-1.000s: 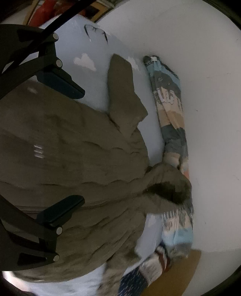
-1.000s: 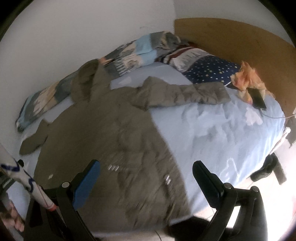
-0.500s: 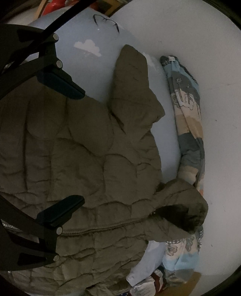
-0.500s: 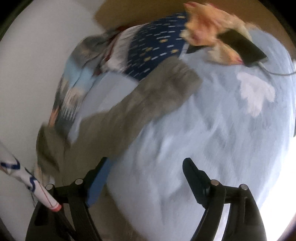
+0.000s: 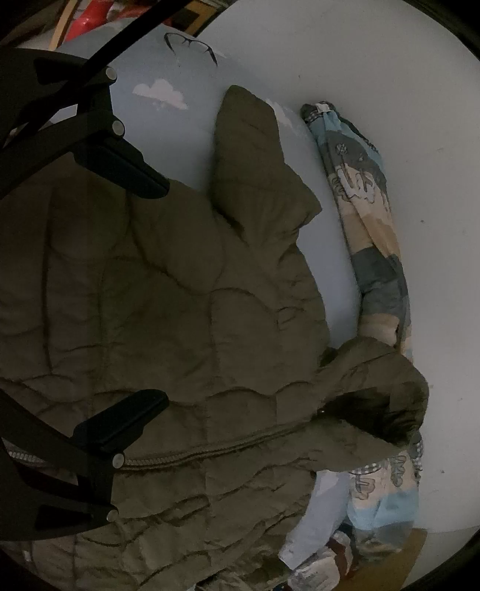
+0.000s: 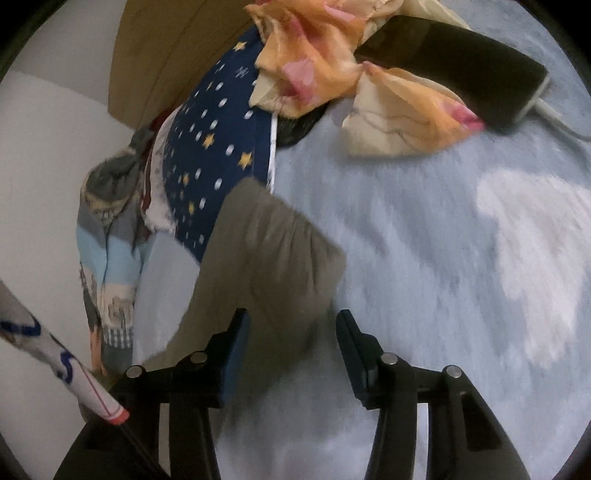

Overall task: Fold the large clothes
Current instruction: 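Grasp the olive jacket sleeve cuff with the right gripper, then fold the held sleeve across the jacket front with the right gripper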

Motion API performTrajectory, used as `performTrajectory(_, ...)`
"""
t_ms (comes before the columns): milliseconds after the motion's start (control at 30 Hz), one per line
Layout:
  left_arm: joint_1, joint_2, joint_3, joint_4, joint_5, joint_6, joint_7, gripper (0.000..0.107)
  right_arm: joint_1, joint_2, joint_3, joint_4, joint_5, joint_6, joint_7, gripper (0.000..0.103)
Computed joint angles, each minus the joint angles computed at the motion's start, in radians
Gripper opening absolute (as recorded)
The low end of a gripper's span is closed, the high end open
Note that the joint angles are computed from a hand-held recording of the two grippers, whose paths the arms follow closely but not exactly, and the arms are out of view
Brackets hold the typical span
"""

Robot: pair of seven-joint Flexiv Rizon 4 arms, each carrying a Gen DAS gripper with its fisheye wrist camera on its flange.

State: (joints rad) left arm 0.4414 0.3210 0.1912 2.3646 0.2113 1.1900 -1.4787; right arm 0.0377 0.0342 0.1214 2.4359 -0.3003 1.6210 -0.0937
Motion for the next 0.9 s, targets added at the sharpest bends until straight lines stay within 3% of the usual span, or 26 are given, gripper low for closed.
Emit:
performTrajectory(33,0.002,-0.003,-0.005,-0.002,0.004,-0.002,-0.005,0.103,-0.011,-0.022,-0.007,-0.010,-0.024,0.011,0.010,0.053)
performTrajectory(100,0.005,-0.004,-0.012,-0.003,0.018,0.000,-0.014,0.103,0.012,-0.058,0.000,-0.062,0.113,-0.034,-0.124,0.053)
performTrajectory(167,0.003,-0.002,-0.013,0.000,0.026,0.005,-0.014,0.103,0.027,-0.079,-0.005,-0.087,0.173,-0.035,-0.182,0.040)
performTrajectory(200,0.000,-0.001,-0.011,0.001,0.026,0.006,-0.011,0.103,0.034,-0.072,-0.023,-0.086,0.138,-0.039,-0.173,0.027)
performTrajectory(233,0.000,0.002,-0.010,0.003,0.026,0.009,-0.010,0.103,0.031,-0.070,-0.039,-0.078,0.060,-0.028,-0.125,0.020)
performTrajectory(300,-0.003,0.007,-0.003,0.008,0.020,0.016,-0.002,0.103,0.004,-0.030,-0.091,-0.042,-0.226,0.013,0.072,0.019)
performTrajectory(400,-0.005,0.016,0.006,0.016,0.008,0.026,0.015,0.103,-0.076,0.038,-0.040,-0.050,-0.380,0.004,0.154,0.018)
performTrajectory(667,0.005,0.040,0.022,0.022,-0.035,0.026,0.040,0.103,-0.057,0.195,0.067,-0.201,-0.306,-0.146,0.008,0.017)
performTrajectory(900,0.006,0.059,0.055,0.020,-0.107,0.012,0.093,0.103,0.037,0.226,0.139,-0.356,-0.254,-0.234,-0.100,0.016)
